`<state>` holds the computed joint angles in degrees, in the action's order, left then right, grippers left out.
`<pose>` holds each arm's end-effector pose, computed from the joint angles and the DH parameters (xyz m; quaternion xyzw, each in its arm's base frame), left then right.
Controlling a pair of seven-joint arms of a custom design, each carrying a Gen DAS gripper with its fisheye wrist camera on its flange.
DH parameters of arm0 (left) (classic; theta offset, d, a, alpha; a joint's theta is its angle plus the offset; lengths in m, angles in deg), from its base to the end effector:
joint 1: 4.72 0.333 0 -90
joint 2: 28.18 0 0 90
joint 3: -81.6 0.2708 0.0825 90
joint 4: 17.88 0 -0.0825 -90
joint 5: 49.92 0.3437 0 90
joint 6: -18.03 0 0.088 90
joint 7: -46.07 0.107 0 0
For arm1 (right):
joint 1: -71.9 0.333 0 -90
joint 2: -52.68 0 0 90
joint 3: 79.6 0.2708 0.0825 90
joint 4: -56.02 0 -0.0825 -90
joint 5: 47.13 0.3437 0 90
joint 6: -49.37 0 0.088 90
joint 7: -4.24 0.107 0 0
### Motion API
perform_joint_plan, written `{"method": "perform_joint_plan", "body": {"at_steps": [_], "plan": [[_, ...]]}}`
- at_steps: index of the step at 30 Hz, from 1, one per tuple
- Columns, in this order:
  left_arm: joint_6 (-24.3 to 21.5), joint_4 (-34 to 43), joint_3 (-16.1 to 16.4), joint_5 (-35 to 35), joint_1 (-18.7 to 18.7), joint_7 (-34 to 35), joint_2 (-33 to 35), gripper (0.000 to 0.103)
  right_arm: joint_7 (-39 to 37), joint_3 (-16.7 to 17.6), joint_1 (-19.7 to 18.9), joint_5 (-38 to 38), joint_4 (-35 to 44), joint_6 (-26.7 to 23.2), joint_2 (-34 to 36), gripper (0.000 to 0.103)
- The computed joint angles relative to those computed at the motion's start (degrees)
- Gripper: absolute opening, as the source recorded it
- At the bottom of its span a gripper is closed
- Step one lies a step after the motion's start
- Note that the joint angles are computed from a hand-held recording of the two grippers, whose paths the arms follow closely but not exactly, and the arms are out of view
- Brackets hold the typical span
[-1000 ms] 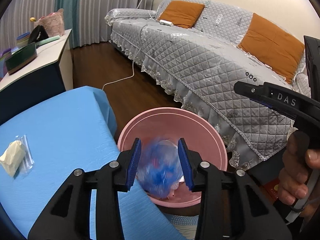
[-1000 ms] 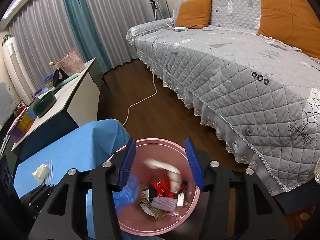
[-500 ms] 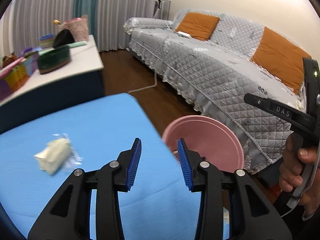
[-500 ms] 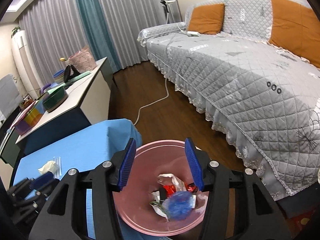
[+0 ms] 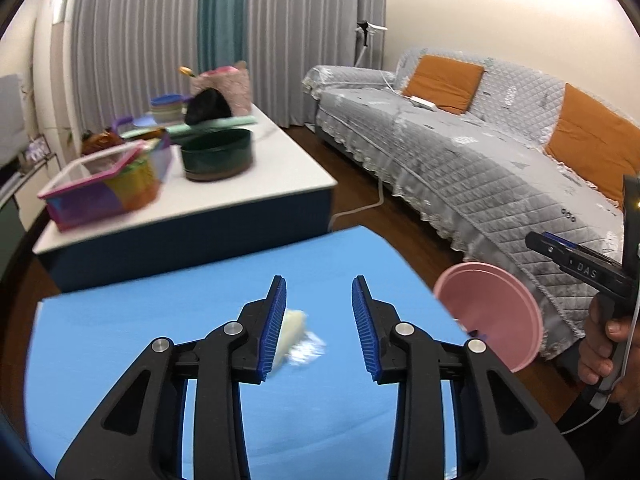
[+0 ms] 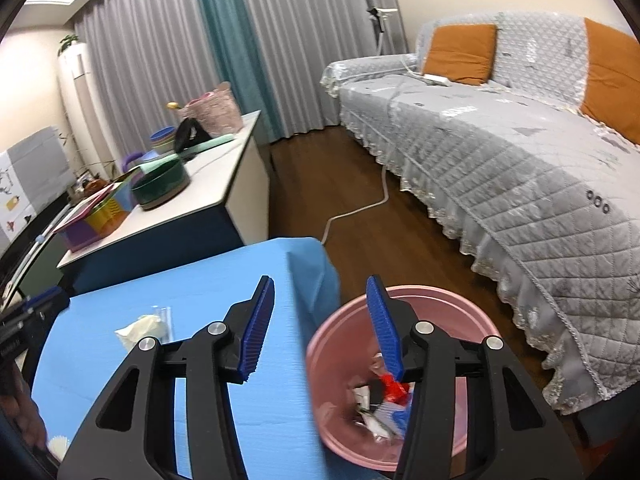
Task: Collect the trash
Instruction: 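Move both open tools back to the table toward the napkin and straw wrapper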
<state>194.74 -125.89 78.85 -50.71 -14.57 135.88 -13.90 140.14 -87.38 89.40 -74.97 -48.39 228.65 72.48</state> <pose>0.6054 -0.1316 0.4707 -0.5644 0.6872 -0.3626 0.2788 0.6142 0.1563 0.4373 -0.5885 0.6616 -0.2579 0.3866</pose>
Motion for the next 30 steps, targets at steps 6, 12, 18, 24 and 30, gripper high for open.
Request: {"method": "perform_joint_plan", "body": {"at_steps": [6, 12, 18, 24, 30], "plan": [[1.84, -1.55, -0.88, -4.55, 4.49, 0.14, 0.51, 0.028, -3.33, 2.94, 0.17, 1.28, 4.24, -1.21, 3.16, 0.039], [-0.72, 0.87, -3.27, -9.95, 7.47, 2.89, 5.16, 0.026, -11.27, 8.31, -1.89, 5.86, 8.13, -2.54, 6.56, 0.023], [-3.48, 6.46, -3.34, -11.33, 7.49, 3.88, 11.02, 0.026, -16.29, 10.17, -1.8, 9.45, 13.14, -5.04, 10.87, 0.023], [-6.52, 12.24, -3.44, -11.32, 6.86, 4.93, 15.99, 0.04, -20.4, 11.56, -1.89, 12.67, 17.93, -7.63, 14.84, 0.023], [-10.58, 17.59, -3.59, -11.26, 6.94, 4.99, 20.61, 0.052, -23.84, 12.53, -1.34, 14.94, 22.24, -10.14, 18.27, 0.024]]}}
